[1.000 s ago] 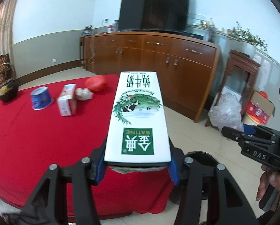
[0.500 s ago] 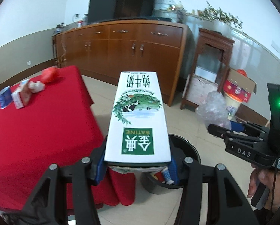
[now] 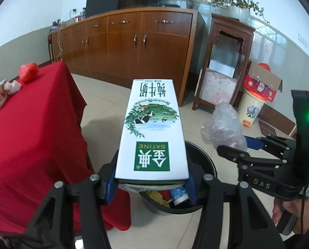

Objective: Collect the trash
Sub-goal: 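Open both tools to drop the carton and bag into the bin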

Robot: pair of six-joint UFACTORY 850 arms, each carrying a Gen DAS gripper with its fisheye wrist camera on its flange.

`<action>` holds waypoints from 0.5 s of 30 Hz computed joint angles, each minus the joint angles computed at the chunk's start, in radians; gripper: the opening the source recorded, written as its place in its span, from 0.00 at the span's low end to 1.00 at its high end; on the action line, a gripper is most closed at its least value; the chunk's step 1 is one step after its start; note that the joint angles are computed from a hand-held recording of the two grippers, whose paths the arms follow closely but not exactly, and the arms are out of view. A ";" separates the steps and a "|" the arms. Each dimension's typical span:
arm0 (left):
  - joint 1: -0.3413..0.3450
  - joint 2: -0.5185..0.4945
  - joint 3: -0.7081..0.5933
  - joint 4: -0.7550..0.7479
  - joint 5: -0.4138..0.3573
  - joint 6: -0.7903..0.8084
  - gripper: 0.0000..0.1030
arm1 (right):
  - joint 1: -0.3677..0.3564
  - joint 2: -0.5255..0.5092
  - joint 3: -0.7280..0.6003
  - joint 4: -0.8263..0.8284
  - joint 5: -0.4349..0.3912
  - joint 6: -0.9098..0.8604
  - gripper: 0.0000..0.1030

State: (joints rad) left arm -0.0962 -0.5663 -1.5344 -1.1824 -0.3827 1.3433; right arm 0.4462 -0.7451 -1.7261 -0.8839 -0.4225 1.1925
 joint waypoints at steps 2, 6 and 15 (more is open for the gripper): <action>-0.010 -0.015 -0.008 0.034 0.003 -0.040 0.53 | -0.011 -0.014 -0.006 0.046 0.011 -0.056 0.48; -0.028 -0.048 -0.029 0.096 0.008 -0.116 0.53 | -0.034 -0.044 -0.024 0.165 0.034 -0.199 0.48; -0.041 -0.138 -0.111 0.347 -0.006 -0.396 0.78 | -0.086 -0.166 -0.116 0.391 -0.078 -0.394 0.97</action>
